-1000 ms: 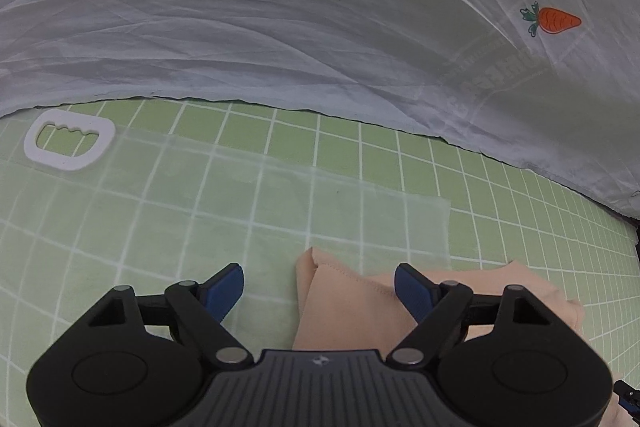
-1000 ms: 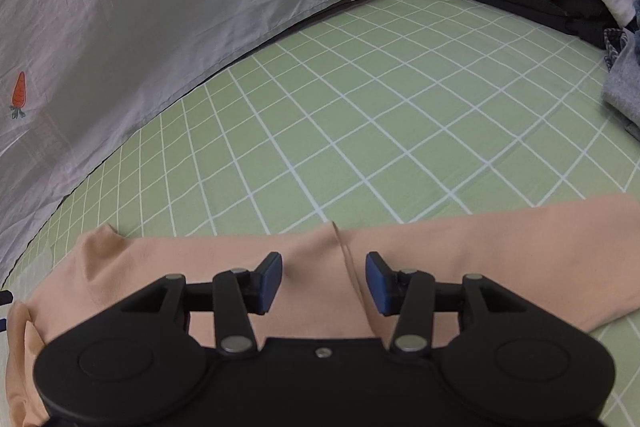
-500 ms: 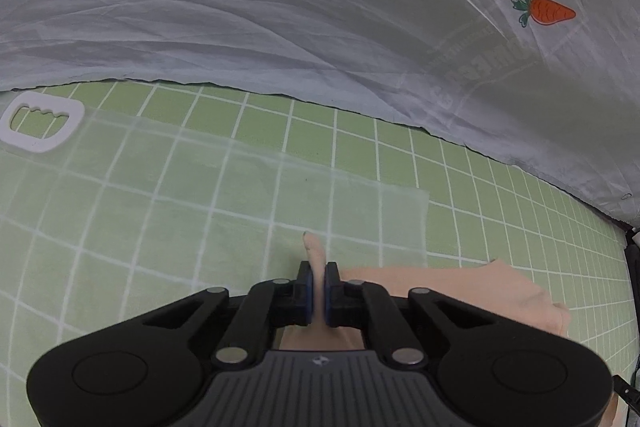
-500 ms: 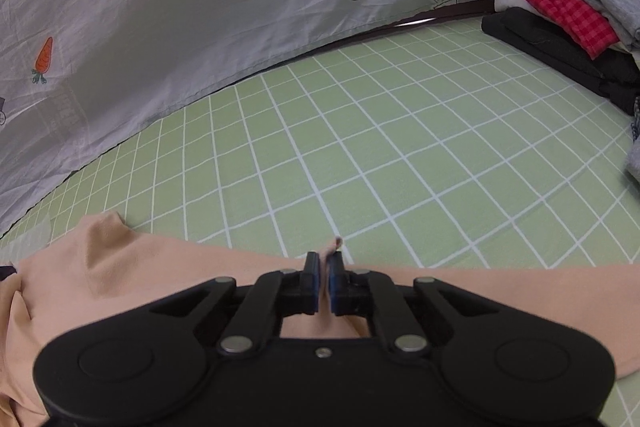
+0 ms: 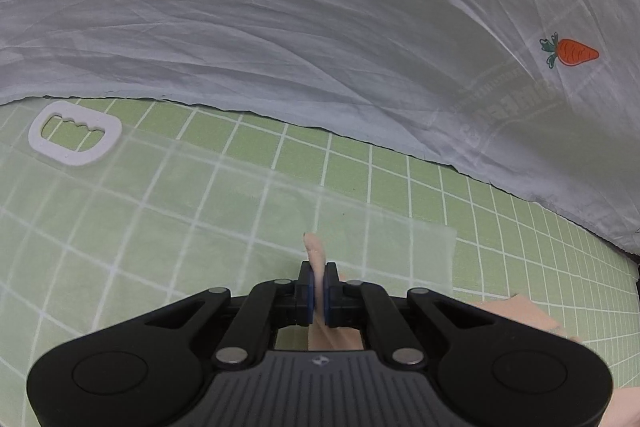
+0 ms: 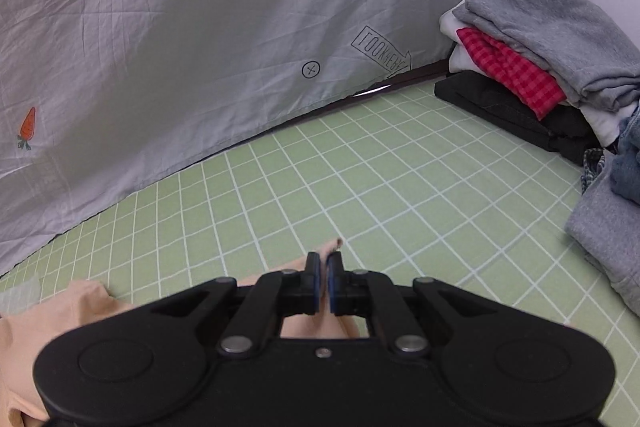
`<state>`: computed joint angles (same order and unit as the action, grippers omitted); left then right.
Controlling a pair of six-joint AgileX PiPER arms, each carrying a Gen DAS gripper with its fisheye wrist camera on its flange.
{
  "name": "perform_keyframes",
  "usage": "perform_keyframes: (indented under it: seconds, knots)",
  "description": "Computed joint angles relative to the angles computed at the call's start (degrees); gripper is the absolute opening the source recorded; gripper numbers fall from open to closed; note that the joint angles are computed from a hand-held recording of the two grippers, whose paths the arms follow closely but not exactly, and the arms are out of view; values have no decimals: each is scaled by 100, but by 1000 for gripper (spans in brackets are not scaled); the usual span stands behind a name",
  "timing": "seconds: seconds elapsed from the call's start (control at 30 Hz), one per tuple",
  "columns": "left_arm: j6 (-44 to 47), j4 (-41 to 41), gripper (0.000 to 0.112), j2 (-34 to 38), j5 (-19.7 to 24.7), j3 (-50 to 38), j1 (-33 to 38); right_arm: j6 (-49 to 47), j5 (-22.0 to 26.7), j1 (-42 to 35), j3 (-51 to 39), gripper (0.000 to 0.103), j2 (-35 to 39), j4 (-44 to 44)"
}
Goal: Fold clothes
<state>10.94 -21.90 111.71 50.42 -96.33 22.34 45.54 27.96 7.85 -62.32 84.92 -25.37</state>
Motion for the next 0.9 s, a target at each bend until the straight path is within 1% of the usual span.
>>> perform_keyframes:
  seconds: [0.1, 0.2, 0.27, 0.3, 0.33, 0.37, 0.4, 0.43, 0.53, 0.63, 0.7, 0.8, 0.9]
  knots:
    - [-41, 160, 6, 11, -108, 78, -64, 66, 80, 19, 65, 4, 115, 15]
    - [-100, 322, 10, 8, -172, 88, -133, 54, 116, -8, 106, 5, 193, 152]
    - [-111, 281, 25, 53, -60, -44, -113, 32, 50, -64, 160, 5, 197, 336]
    - [-129, 248, 40, 82, 34, -147, -92, 34, 8, -94, 188, 5, 182, 423]
    - [-170, 242, 51, 51, 54, -175, -77, 55, -29, -121, 213, 5, 157, 490]
    - [-227, 267, 56, -32, 31, -156, -75, 86, -59, -132, 236, 5, 118, 525]
    - [-281, 316, 65, -142, 7, -114, -75, 117, -76, -116, 251, 5, 54, 504]
    - [-271, 318, 69, -304, -27, 3, -66, 136, -86, -85, 259, 5, -20, 460]
    - [-221, 316, 75, -828, -80, 385, -42, 106, -183, 83, 345, 5, -335, 407]
    - [-59, 345, 76, -1511, -46, 1044, -19, -25, -319, 292, 477, 5, -693, 530]
    - [70, 381, 76, -1962, 19, 1468, 11, -130, -328, 533, 590, 5, -935, 729]
    - [335, 328, 76, -2817, 94, 2357, 95, -506, -328, 985, 907, 5, -1324, 1224]
    - [564, 106, 77, -3490, 351, 3055, 355, -1126, -222, 1525, 1300, 5, -1651, 2038]
